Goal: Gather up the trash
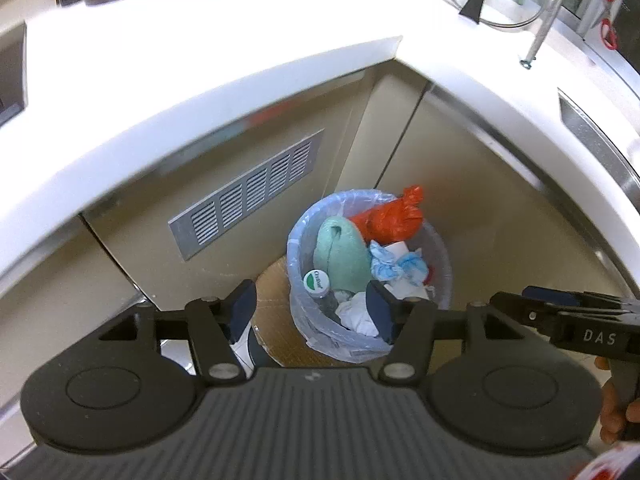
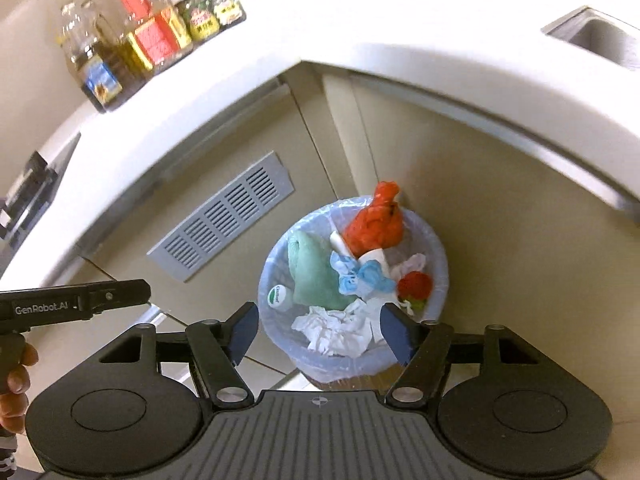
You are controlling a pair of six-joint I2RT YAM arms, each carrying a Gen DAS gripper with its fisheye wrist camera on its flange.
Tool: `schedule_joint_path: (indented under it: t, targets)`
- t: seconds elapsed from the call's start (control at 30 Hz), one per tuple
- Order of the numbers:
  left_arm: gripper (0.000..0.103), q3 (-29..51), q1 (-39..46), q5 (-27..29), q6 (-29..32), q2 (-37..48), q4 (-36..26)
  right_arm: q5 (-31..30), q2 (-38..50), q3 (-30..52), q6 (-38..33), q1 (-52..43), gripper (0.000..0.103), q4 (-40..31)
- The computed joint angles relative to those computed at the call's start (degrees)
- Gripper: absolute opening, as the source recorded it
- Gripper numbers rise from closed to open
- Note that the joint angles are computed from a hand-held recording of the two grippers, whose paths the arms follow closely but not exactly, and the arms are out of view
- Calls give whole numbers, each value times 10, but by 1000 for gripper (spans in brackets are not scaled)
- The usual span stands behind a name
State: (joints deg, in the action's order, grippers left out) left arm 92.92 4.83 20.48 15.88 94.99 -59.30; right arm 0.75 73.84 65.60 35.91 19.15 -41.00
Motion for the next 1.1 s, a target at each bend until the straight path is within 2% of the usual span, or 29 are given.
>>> schedule_joint_path:
  t: [0.23, 0.53, 0.87, 1.1]
  targets:
    - [65, 30, -5, 5, -3, -62, -68, 22, -46, 57, 3, 14, 72, -102]
    - [67, 29, -36, -25, -39, -143, -126, 2, -73, 109, -27, 18, 73, -186]
    - [69, 16, -101, -97, -122, -230, -160, -10, -111, 142, -65, 30, 73, -250]
    - [70, 33, -110, -107, -118, -248, -185, 17, -123, 174, -50, 62, 73, -280]
